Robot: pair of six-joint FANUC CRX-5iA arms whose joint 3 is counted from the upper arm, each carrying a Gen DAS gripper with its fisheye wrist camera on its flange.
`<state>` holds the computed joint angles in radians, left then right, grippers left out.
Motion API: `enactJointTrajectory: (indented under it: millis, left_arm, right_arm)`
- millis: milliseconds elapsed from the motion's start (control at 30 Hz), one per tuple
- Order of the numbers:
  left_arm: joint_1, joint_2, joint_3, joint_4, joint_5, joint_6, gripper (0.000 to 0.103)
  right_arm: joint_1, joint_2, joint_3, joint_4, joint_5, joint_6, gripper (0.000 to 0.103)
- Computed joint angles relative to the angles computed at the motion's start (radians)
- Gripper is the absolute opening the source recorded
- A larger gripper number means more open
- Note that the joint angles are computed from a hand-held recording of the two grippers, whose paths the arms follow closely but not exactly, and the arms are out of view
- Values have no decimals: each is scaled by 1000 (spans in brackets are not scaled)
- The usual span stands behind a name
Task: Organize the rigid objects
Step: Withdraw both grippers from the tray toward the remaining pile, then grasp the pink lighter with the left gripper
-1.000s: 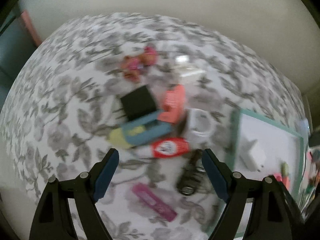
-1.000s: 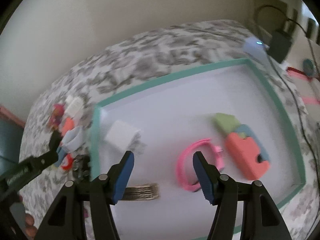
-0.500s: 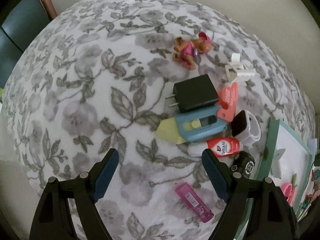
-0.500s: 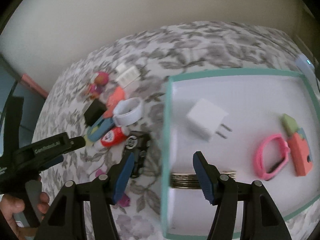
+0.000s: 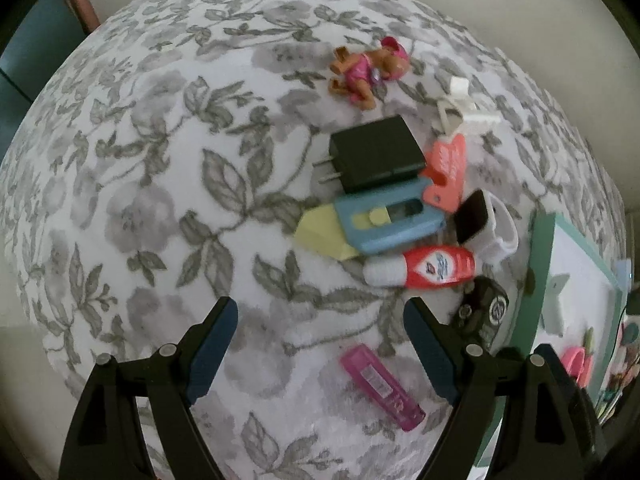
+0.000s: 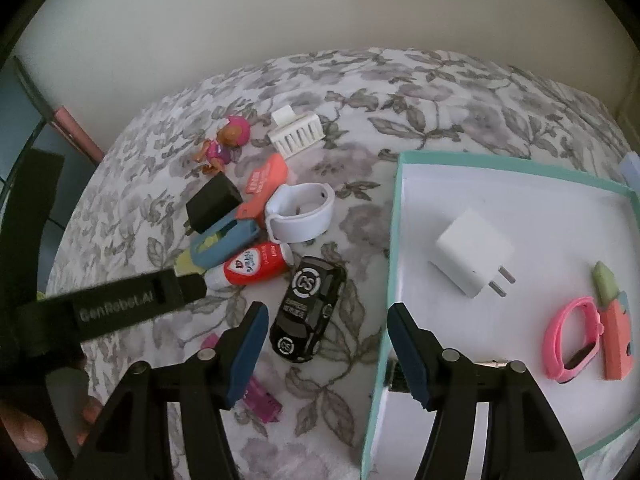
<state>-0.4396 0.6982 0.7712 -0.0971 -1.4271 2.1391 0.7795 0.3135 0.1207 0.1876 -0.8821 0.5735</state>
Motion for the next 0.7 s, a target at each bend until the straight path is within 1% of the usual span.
enactJointTrajectory:
  millis: [133, 267, 333, 500, 533, 633, 700]
  left_arm:
    - [-18, -17, -26, -21, 6, -48, 85]
    - [-44, -39, -71, -65, 14, -115, 85]
    - [-39, -58, -117, -38, 38, -164, 85]
    - [-15, -126, -288, 116, 183, -329, 85]
    - [-17, -134, -309, 132, 202, -362, 85]
    - [-29, -141, -343, 154, 230, -448, 85]
    - [-41, -143, -357, 153, 243, -472, 92]
  right_arm:
    - [-6, -20, -20, -11, 4, -20, 66]
    - [-5, -39, -37, -4, -25, -45, 66]
    - [-11, -48, -44, -14, -34, -63, 66]
    - [-21, -80, -73, -22, -23, -111, 66]
    - [-22, -83, -75, -20, -24, -115, 66]
    - [-24, -89, -79, -18, -25, -130, 66]
    - [-27, -91, -81, -23, -24, -133, 66]
